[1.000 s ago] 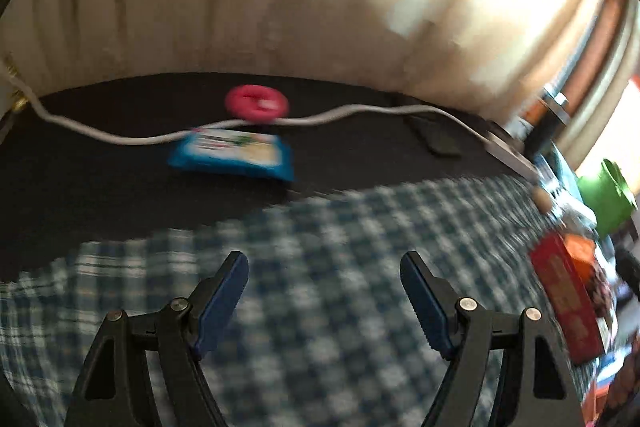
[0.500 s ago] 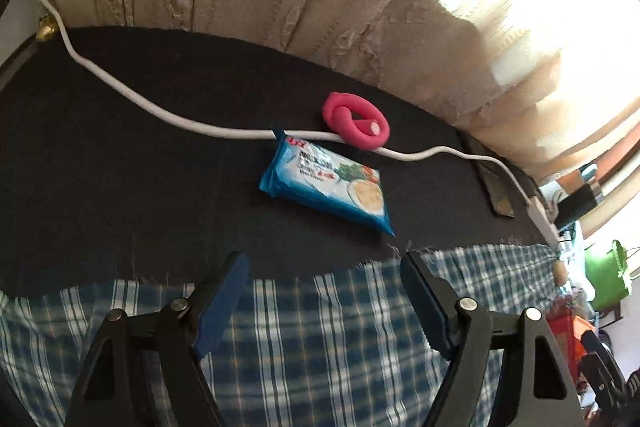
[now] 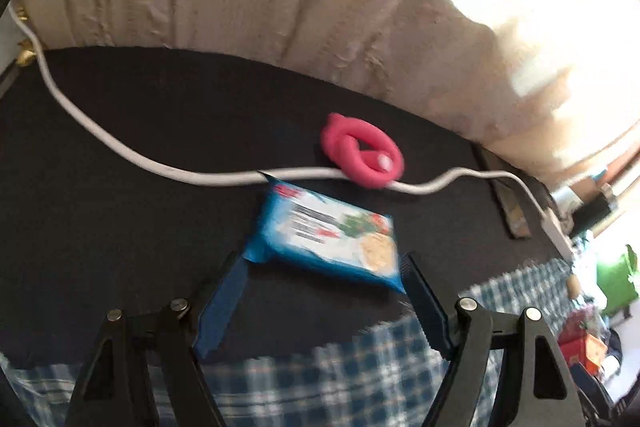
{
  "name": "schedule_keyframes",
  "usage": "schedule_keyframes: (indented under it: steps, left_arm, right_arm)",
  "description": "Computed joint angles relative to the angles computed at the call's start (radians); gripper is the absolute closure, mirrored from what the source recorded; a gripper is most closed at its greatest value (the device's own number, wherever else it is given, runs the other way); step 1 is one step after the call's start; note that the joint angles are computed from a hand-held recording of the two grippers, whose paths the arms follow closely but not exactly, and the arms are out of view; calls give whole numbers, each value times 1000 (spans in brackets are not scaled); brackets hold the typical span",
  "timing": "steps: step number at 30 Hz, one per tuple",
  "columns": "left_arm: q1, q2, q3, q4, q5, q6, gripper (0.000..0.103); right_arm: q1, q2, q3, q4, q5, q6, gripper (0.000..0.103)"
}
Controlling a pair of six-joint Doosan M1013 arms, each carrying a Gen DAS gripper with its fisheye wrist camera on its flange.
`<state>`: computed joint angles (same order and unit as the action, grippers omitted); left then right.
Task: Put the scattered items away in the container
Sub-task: 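Move both grippers back and grasp the blue cracker packet with left gripper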
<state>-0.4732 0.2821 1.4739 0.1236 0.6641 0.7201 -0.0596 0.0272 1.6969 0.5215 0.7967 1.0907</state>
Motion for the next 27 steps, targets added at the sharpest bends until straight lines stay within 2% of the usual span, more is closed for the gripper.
schedule_keyframes:
  steps: [6,7,9,13,14,18,23,27]
  left_arm:
    - [-19,1,-11,-257,-49,345,23]
    - [-28,1,-19,-243,-42,373,23]
    - [-52,0,-32,-135,-31,361,23]
    - [-90,2,-49,169,15,249,23]
    - [-91,5,-54,210,29,237,23]
    - [-85,34,-85,277,76,272,23]
    - [-81,74,-128,220,117,445,23]
    - [-89,98,-152,209,142,503,23]
  right_arm:
    - [-2,13,-4,7,8,4,24]
    - [-3,14,-4,10,10,3,24]
    - [-6,16,-3,16,10,2,24]
    - [-13,17,0,32,9,-2,24]
    - [-14,18,1,35,10,-4,24]
    - [-14,24,1,42,17,-4,24]
    - [-14,28,3,49,22,-9,24]
    - [-19,35,2,56,27,-5,24]
